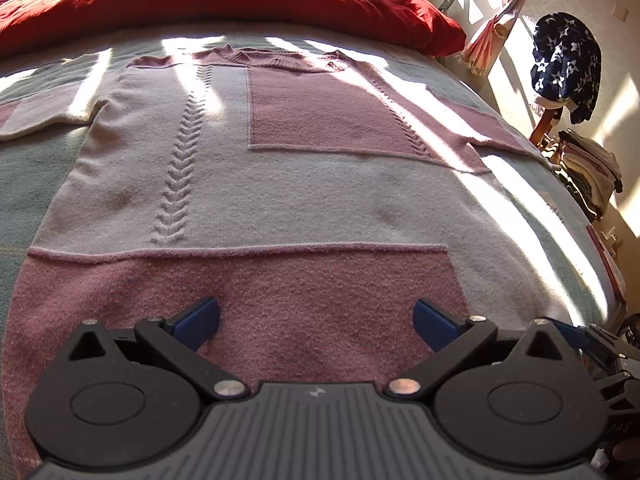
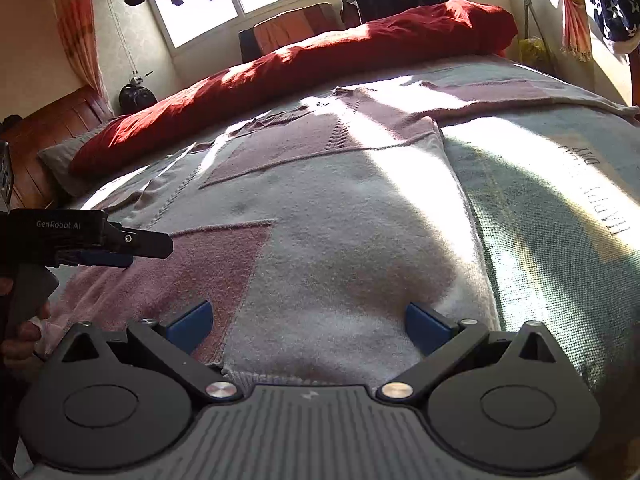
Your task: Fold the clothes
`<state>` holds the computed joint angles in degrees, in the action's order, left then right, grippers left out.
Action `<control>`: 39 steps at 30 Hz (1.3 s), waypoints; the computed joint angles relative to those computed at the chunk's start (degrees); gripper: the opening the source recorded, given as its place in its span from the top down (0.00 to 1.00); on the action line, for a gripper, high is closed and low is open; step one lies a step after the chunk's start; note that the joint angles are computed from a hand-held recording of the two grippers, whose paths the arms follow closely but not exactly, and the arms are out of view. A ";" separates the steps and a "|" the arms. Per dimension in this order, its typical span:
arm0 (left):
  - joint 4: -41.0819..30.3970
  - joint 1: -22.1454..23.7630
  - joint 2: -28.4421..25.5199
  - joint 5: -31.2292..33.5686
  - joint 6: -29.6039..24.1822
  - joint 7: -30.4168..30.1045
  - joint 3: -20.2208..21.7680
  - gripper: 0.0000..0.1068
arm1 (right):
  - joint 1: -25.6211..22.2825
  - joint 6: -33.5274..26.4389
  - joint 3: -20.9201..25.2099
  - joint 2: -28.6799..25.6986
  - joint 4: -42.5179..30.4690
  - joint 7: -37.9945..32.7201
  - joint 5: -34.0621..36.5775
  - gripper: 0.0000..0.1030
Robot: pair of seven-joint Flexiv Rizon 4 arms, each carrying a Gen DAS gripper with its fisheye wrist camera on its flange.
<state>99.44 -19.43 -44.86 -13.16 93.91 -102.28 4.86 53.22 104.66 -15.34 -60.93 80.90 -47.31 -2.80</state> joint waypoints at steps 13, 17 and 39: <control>3.64 -6.06 2.78 2.53 -1.93 -1.26 5.47 0.04 | 0.97 -0.24 -0.94 0.23 0.33 1.30 1.39 0.00; 5.85 -6.40 4.17 3.23 -0.88 -2.37 5.17 0.04 | 1.47 0.86 -1.34 0.44 1.18 1.59 2.05 0.00; 1.35 -2.63 1.80 4.07 -1.50 -5.93 2.63 0.04 | -2.36 -1.90 2.48 -0.25 -2.68 -1.45 -0.69 0.00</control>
